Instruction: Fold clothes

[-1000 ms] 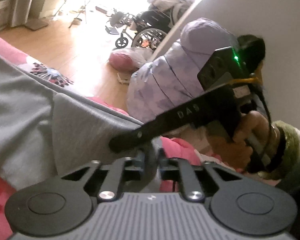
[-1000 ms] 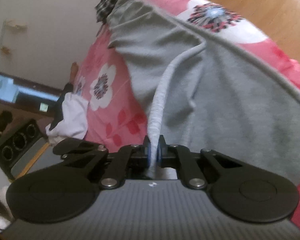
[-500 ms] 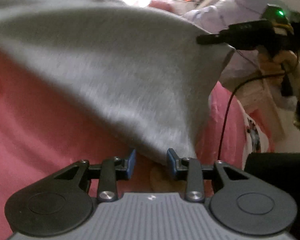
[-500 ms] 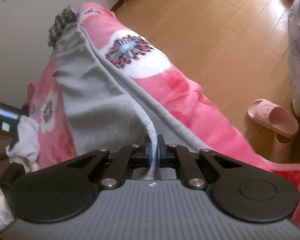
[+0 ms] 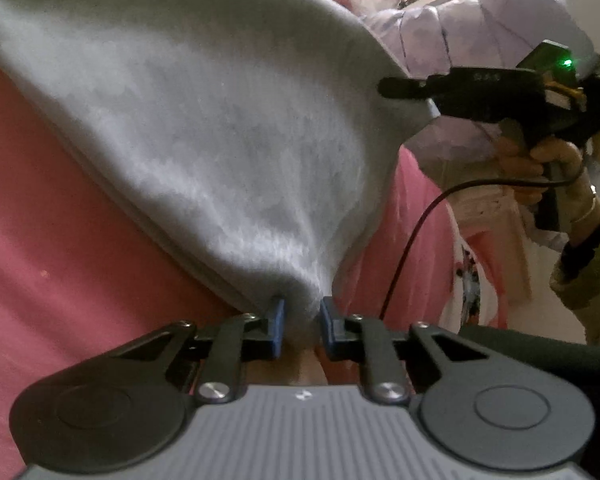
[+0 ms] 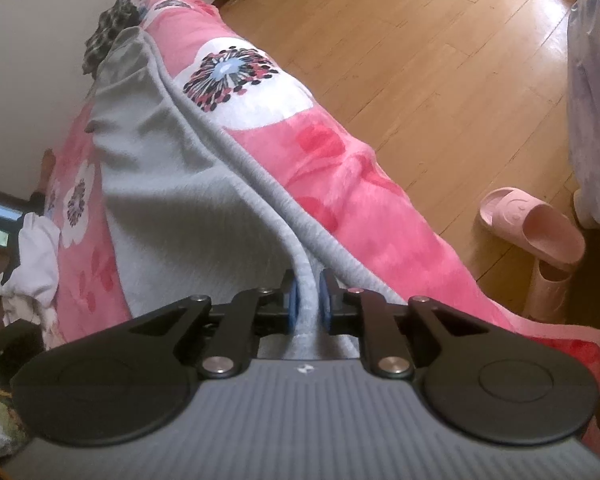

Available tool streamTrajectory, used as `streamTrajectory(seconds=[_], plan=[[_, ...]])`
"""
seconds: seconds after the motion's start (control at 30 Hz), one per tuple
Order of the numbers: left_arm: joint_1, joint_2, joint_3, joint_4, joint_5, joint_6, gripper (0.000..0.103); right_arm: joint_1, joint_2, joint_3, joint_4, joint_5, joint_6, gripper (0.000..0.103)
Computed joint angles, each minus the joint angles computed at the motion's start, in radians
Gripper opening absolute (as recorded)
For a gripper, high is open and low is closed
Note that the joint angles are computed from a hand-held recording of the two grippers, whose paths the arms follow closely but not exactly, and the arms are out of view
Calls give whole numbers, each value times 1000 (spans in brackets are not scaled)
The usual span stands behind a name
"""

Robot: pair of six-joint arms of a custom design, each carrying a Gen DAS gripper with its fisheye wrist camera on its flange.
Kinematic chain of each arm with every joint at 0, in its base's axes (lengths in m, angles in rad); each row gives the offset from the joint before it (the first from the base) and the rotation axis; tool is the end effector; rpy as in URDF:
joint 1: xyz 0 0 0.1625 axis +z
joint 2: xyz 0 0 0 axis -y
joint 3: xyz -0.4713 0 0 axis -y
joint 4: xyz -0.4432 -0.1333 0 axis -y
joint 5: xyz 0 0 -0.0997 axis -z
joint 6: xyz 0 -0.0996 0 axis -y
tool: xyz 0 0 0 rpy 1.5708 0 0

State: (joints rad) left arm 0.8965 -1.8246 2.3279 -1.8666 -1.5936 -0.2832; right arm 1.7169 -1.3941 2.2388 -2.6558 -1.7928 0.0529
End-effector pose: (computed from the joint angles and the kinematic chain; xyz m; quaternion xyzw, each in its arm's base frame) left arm -0.1143 -0.3528 0.2870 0.1921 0.9758 0.0971 0.0376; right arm 0.1825 -0.4756 0.2244 0.0327 -0.9862 0.1295 0.0976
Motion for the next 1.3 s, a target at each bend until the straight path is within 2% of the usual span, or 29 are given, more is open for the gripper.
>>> streamTrajectory(seconds=[0.1,0.17,0.33,0.43,0.57,0.63,0.73,0.8,0.9,0.97,1.03,1.13,1.23,1.3], plan=[[-22,-6,7,2,20,-7,15,8,-4,18,-34,-19,-31,9],[-36,-10,10,5,38,-20,7,21,-1,25,-58,-40,-48,7],[-79,-40,13,19,73,-28,4,59,-1,26,-97,-74,-90,5],[-87,-68,4,17,47,-33,4,78,-7,21,-101,-96,-107,5],[-93,-95,-14,22,25,-8,4,117,-32,14,-150,-64,-196,4],[-94,-83,-7,37,33,-11,4,114,-29,2,-123,-87,-195,4],[-92,-65,8,48,40,-20,4,72,-3,-12,-18,-144,-138,5],[-95,-66,14,63,52,-15,4,56,1,1,-22,-141,-136,5],[-81,-58,11,78,55,-29,4,64,13,0,-4,-173,-169,8],[-77,-54,8,79,55,-24,4,86,27,-22,36,-238,-178,13],[-80,-51,7,77,56,-19,4,114,34,-41,32,-278,-200,24],[-85,-46,11,66,56,-20,4,140,43,-68,-35,-233,-253,34],[-93,-45,27,48,59,-28,4,163,120,-117,-117,-176,-318,35],[-102,-48,31,48,65,-30,4,179,202,-159,-191,-146,-394,35]])
